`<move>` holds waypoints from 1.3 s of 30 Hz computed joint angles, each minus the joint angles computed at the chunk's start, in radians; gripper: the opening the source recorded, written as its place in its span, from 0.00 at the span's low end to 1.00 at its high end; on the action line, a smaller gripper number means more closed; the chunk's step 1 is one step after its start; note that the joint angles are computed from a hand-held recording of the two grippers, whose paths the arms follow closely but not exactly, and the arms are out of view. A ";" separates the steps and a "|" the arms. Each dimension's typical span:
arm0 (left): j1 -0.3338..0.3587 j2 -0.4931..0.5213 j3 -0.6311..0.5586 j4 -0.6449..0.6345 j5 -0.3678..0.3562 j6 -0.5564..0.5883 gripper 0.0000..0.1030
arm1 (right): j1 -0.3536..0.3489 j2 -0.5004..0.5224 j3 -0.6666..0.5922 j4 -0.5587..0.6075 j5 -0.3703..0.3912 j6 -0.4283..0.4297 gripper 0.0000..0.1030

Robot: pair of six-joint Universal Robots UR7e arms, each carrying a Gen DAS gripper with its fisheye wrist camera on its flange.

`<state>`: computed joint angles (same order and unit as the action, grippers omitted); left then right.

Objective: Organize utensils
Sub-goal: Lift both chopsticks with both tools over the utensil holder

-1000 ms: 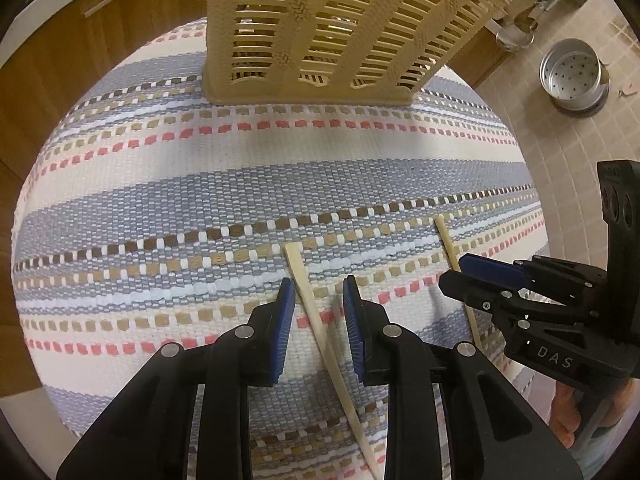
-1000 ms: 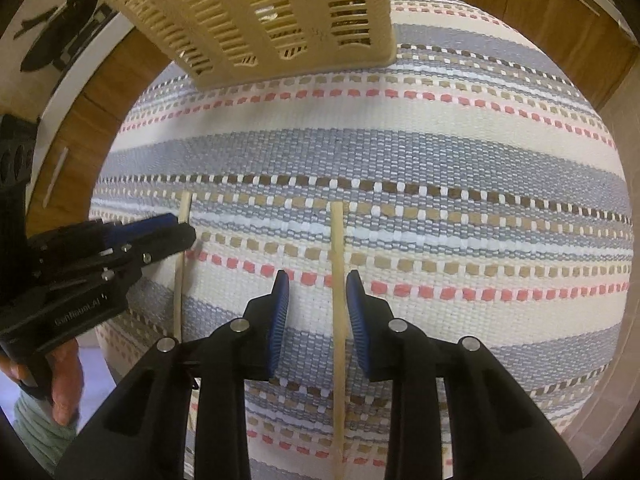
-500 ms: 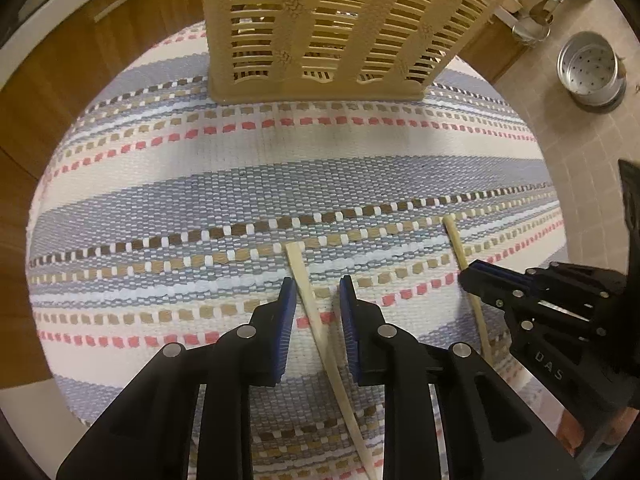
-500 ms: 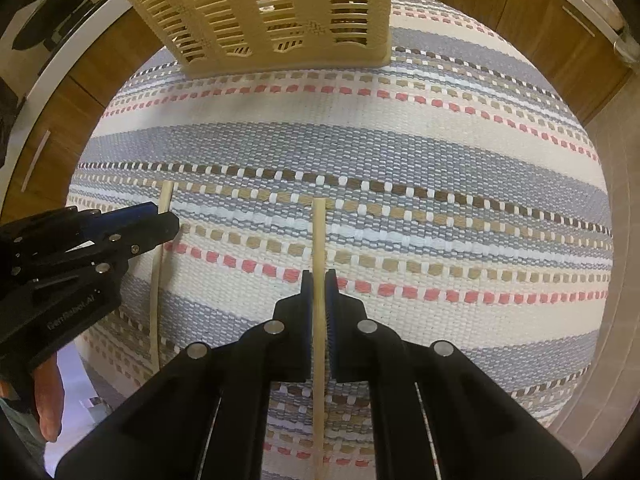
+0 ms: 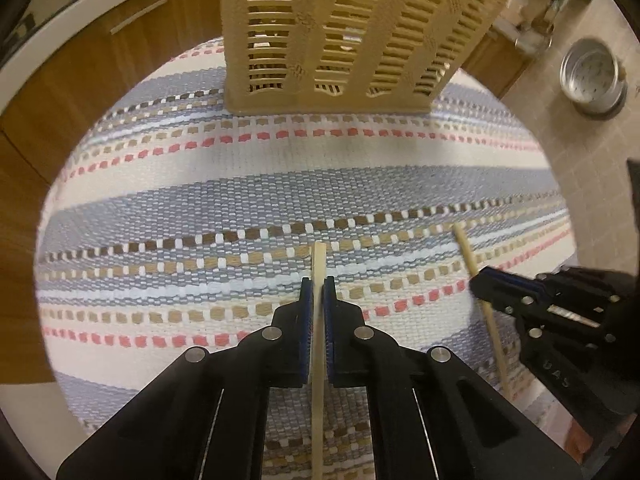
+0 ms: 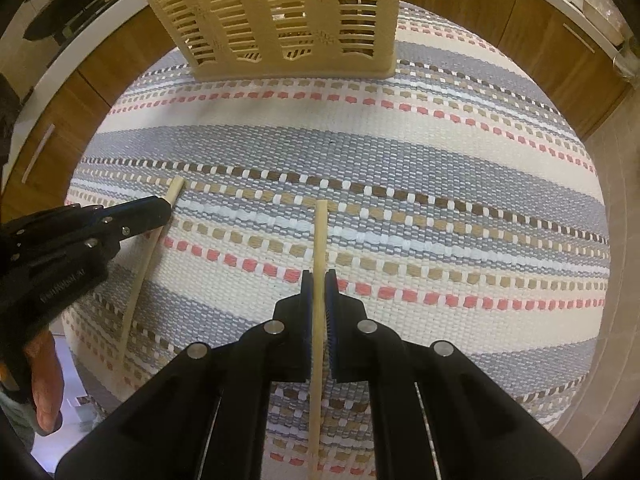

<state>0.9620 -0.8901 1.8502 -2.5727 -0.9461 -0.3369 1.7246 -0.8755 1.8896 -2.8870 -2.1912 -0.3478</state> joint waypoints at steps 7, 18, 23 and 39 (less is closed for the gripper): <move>0.049 -0.062 0.090 -0.247 -0.147 0.084 0.03 | -0.029 -0.041 0.038 -0.029 0.070 -0.014 0.04; 0.013 -0.119 0.185 -0.509 -0.144 0.179 0.03 | -0.043 -0.113 0.096 -0.065 0.220 -0.020 0.04; -0.012 -0.150 0.194 -0.565 -0.117 0.189 0.03 | -0.021 -0.141 0.119 -0.129 0.246 -0.056 0.04; -0.183 -0.060 0.154 -1.175 0.025 0.564 0.03 | 0.077 -0.101 0.053 -0.518 0.407 -0.152 0.04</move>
<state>0.7786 -0.9504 2.0045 -3.7476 -0.9208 0.2267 1.8016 -0.9764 1.9423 -3.4052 -1.7840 -0.4995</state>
